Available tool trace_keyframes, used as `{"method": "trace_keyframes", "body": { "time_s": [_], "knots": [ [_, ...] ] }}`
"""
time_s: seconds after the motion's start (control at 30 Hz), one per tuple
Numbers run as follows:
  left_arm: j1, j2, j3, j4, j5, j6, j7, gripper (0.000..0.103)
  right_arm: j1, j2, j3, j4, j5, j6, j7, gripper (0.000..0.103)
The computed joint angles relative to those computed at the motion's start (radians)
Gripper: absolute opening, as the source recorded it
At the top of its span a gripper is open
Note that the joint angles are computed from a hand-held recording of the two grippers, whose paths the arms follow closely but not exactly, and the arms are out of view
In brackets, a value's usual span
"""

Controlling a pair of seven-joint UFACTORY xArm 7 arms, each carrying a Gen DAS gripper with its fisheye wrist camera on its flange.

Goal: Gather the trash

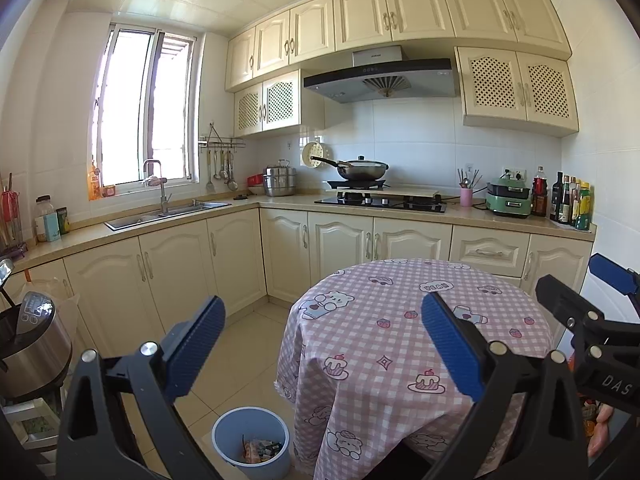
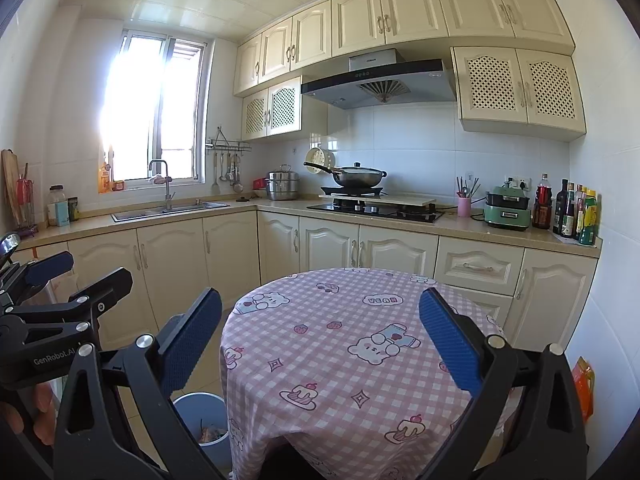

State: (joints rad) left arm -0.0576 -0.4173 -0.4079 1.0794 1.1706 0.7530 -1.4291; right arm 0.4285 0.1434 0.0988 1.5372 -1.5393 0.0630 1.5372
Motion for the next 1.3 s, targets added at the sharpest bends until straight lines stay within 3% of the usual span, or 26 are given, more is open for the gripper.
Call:
{"method": "trace_keyframes", "body": {
  "time_s": [1.3],
  "knots": [
    [0.005, -0.006, 0.002, -0.005, -0.007, -0.005, 0.004, 0.096, 0.014, 0.001, -0.008, -0.005, 0.047, -0.003, -0.054, 0.095]
  ]
}}
